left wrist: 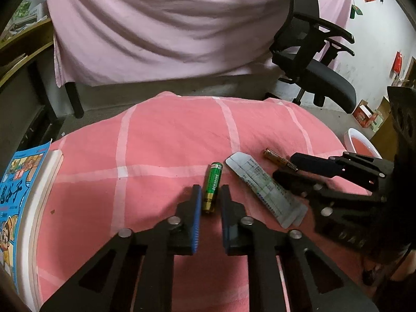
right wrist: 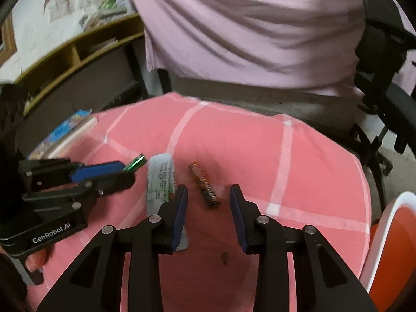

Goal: Collect trash
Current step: 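Grasp the orange battery with the right tool while the left tool grasps the green battery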

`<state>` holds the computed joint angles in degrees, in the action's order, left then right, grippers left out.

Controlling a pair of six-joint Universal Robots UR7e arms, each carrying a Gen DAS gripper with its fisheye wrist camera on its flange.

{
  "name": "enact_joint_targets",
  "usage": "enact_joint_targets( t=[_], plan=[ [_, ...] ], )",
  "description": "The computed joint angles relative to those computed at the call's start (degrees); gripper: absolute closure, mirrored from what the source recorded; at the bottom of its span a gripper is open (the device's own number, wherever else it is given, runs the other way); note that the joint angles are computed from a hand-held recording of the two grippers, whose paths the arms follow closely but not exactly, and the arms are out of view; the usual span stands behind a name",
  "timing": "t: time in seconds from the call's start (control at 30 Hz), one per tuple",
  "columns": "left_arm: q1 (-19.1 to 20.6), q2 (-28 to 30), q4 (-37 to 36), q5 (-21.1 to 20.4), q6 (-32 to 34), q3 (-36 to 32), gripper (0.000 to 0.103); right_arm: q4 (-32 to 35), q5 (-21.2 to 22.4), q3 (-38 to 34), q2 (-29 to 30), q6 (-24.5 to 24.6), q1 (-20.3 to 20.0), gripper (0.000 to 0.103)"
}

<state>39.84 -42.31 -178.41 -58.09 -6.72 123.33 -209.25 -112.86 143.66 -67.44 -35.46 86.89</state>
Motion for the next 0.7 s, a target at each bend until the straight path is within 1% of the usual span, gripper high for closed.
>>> enact_joint_targets(
  t=[0.07,0.13,0.23,0.27,0.37,0.47,0.57,0.63,0.67,0.7],
  plan=[
    [-0.3,0.3,0.0,0.5,-0.1,0.0,0.095,-0.4,-0.8,-0.2,0.6,-0.7,0.4,0.076],
    [-0.6,0.6,-0.1,1.2,-0.3,-0.1,0.096,0.0,0.0,0.0,0.1,-0.8,0.1,0.089],
    [-0.7,0.8,-1.8,1.2,-0.7,0.2,0.096,0.1,1.3,0.4,-0.8,-0.4,-0.7,0.095],
    [-0.7,0.8,-3.1,1.1,-0.6,0.6,0.096,-0.4,1.7,0.6,-0.8,-0.4,-0.9,0.095],
    [-0.8,0.2,-9.5,0.7,-0.4,2.5,0.096,-6.1,2.1,1.8,0.2,-1.5,-0.3,0.095],
    [-0.8,-0.1,-17.1,-0.3,0.2,4.4,0.096,-16.0,4.5,4.3,1.5,-3.8,-0.2,0.095],
    [-1.7,0.6,-27.2,-0.8,1.1,6.6,0.096,-27.1,7.9,7.1,3.5,-5.1,-0.8,0.095],
    [-3.0,1.5,-33.9,-0.3,2.0,8.0,0.096,-37.3,12.0,9.6,5.7,-6.0,-2.0,0.095],
    [-3.6,1.7,-35.7,0.1,2.7,8.3,0.096,-41.8,14.6,10.8,6.6,-6.1,-3.1,0.095],
    [-5.2,2.6,-39.9,1.5,3.9,9.2,0.096,-46.5,17.4,12.2,7.5,-6.0,-4.3,0.095]
  ],
)
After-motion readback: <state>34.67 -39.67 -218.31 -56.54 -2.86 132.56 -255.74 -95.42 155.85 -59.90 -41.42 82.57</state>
